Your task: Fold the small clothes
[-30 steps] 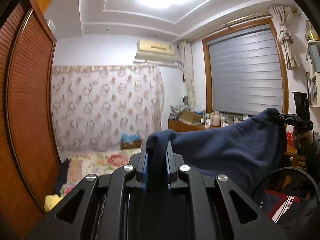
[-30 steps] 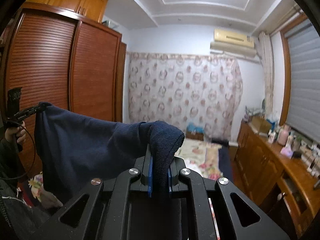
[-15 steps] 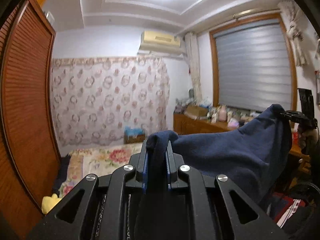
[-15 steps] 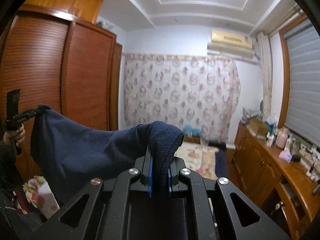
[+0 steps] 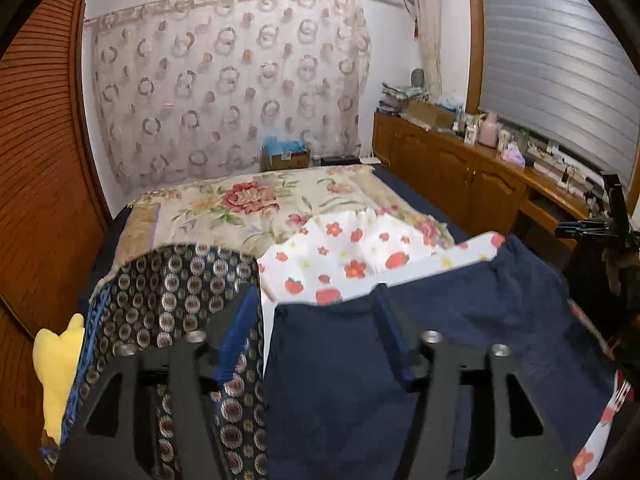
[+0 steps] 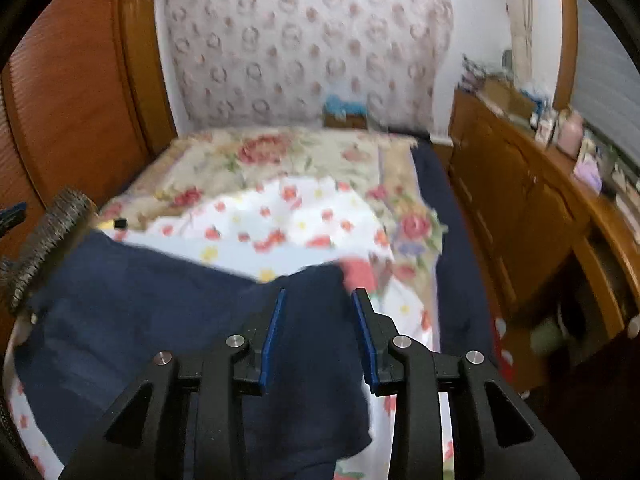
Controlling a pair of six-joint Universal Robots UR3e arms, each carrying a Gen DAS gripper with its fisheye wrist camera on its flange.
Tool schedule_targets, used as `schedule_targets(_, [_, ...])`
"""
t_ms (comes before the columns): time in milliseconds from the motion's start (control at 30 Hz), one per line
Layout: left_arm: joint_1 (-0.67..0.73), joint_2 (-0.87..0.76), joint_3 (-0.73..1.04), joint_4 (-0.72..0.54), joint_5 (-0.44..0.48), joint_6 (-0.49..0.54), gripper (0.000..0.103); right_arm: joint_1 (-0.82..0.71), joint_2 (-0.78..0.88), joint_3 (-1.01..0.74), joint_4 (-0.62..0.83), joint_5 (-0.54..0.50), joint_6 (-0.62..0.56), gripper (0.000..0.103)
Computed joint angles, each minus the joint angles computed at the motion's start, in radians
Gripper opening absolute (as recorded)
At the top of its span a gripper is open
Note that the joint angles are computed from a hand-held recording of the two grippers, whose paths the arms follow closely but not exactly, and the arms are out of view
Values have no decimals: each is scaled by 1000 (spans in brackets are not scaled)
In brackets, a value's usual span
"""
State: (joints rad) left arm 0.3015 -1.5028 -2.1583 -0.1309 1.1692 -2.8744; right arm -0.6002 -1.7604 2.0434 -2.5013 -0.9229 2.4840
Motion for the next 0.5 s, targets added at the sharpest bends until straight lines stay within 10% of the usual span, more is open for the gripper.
schedule_targets(100, [16,85,-82,-37,-46,30,81,-4,-48,68,-19,-7,-11,35])
schedule_targets(500, [-27,286,-378,-32,21,51,81,-311,-425,329,407,167,-345,35])
